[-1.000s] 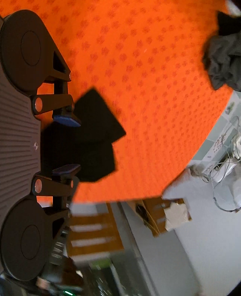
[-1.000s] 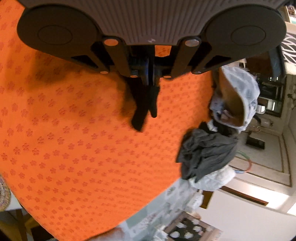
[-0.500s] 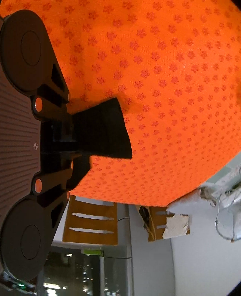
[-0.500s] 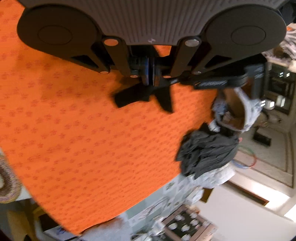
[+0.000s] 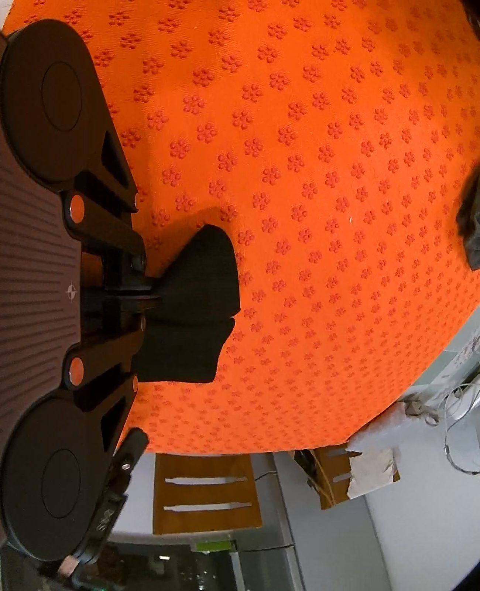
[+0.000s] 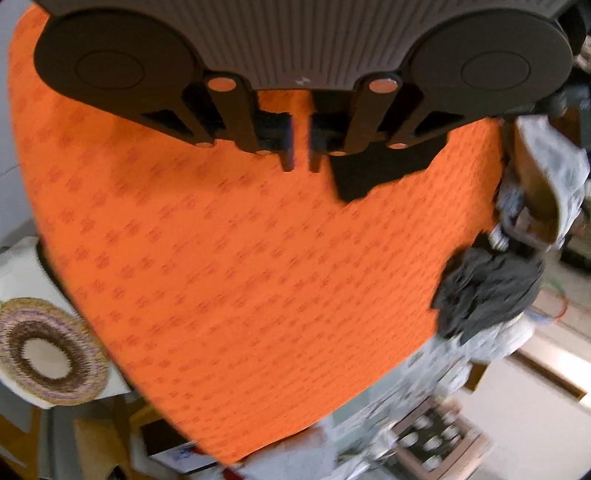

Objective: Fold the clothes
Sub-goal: 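Grasp the trouser leg ends with the right tool while the left tool grasps beside it, then lift the black trousers with both tools and shake them out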

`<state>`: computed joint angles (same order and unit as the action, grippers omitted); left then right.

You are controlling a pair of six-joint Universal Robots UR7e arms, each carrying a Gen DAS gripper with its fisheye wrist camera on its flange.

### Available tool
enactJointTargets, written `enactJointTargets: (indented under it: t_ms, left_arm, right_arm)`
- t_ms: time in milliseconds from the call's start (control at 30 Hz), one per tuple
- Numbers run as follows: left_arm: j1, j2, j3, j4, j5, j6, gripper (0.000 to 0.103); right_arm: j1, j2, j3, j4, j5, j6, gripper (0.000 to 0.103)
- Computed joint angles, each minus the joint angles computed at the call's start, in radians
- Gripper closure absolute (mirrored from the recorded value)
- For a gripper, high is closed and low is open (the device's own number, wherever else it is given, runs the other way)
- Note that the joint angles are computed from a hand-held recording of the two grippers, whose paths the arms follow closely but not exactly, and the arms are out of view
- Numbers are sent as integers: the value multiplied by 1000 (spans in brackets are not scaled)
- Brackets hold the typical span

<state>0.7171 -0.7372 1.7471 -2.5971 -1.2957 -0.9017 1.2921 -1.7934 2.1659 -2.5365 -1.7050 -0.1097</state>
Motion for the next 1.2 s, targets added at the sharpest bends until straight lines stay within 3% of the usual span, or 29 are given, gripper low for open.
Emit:
enactJointTargets:
  t_ms: [67, 133, 267, 433, 500, 567, 633, 733, 800, 967, 1200]
  left_arm:
    - [-1, 2, -2, -7, -1, 14, 98]
    - [-2, 5, -4, -14, -3, 28, 98]
    - [-11, 12, -20, -14, -3, 65, 98]
    - [-21, 29, -52, -34, -27, 114, 99]
    - [-24, 39, -68, -50, -45, 132, 99]
    - [-28, 47, -82, -61, -61, 159, 98]
    - [-32, 48, -87, -61, -68, 192, 98]
    - [-38, 27, -58, -93, -69, 243, 94]
    - [-38, 2, -24, -129, -83, 275, 87]
    - [-49, -63, 64, -182, -116, 376, 53]
    - [-55, -80, 95, -177, -245, 514, 28]
  right_arm:
    - [31, -6, 19, 23, -12, -6, 30]
    - [74, 7, 38, 33, -52, -50, 17]
    - [161, 58, 61, 30, -163, -120, 15]
    - [218, 105, 67, 27, -226, -170, 15]
    - [233, 123, 68, 20, -252, -180, 25]
    - [244, 137, 72, 5, -281, -181, 65]
    - [244, 132, 67, 12, -287, -181, 93]
    - [224, 94, 36, 79, -213, -149, 94]
    - [224, 66, 16, 115, -169, -137, 95]
    - [248, 31, -44, 144, -102, -114, 95]
    - [301, 52, -158, 150, -61, -94, 95]
